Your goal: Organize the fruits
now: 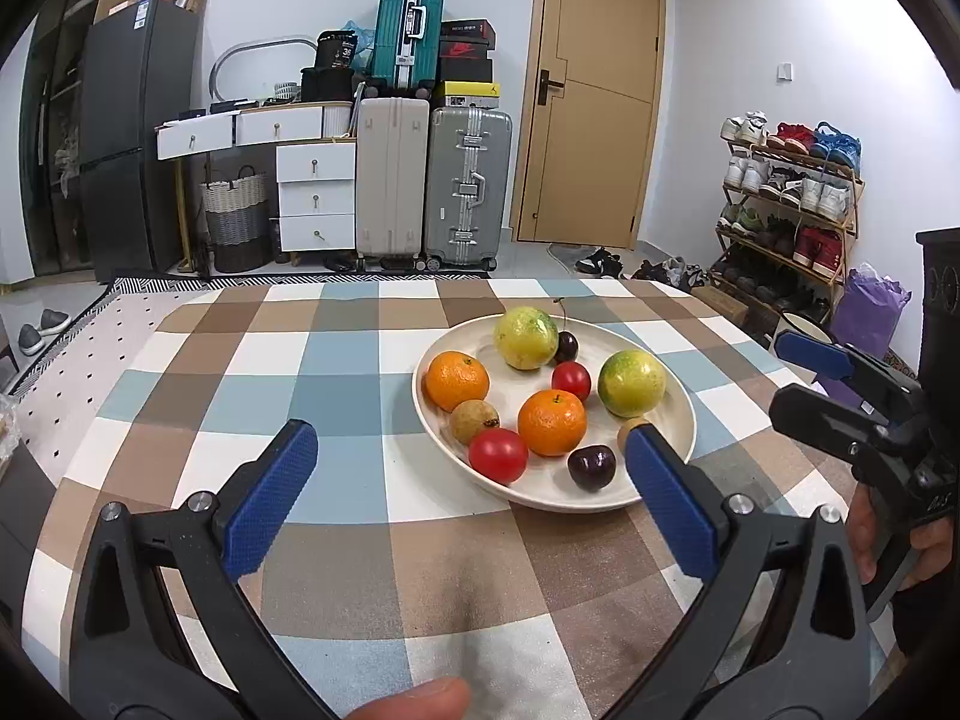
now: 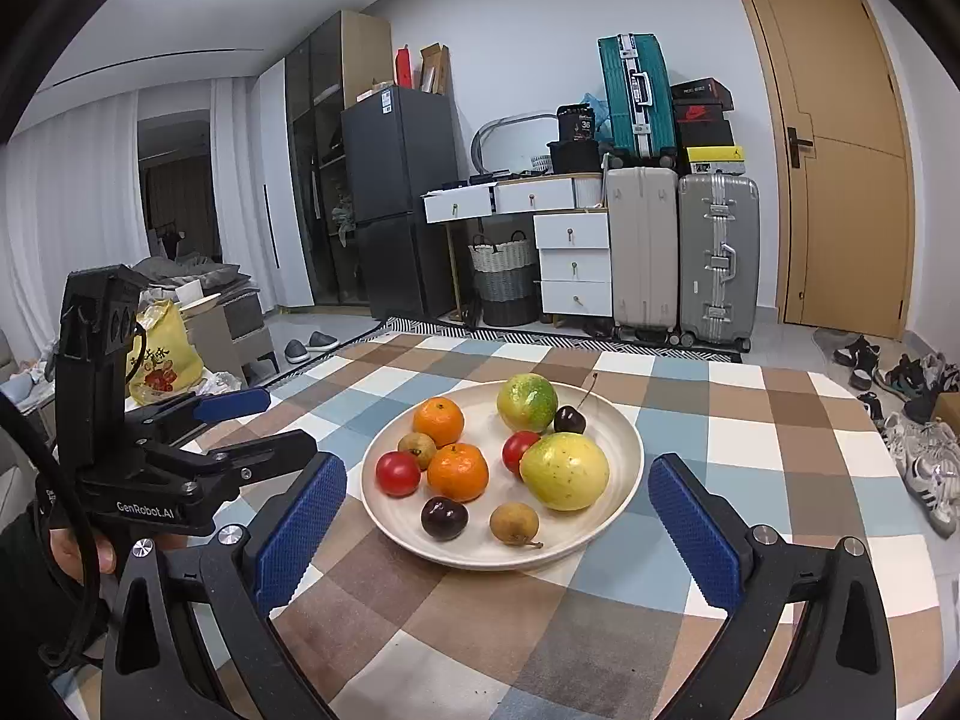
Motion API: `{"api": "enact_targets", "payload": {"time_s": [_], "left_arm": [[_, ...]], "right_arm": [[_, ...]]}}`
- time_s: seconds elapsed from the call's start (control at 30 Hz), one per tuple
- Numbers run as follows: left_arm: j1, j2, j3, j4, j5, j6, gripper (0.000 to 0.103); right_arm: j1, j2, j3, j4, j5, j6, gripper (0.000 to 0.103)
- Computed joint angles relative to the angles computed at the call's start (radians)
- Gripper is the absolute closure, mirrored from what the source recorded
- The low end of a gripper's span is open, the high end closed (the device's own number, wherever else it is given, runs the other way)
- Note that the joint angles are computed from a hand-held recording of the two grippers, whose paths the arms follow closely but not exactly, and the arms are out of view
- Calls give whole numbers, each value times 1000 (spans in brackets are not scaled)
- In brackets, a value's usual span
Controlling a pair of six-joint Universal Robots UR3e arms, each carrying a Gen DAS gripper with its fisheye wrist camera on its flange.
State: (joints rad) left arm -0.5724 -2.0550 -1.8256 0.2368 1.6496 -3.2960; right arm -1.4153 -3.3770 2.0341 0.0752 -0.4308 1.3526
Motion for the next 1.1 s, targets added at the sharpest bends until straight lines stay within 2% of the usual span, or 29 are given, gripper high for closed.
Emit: {"api": "enact_targets", "payload": {"time_s": [1.1], "left_arm": [[-1,2,1,-3,1,0,1]], "right_arm": [[-17,3,-14,45,-14,-32,0]]}}
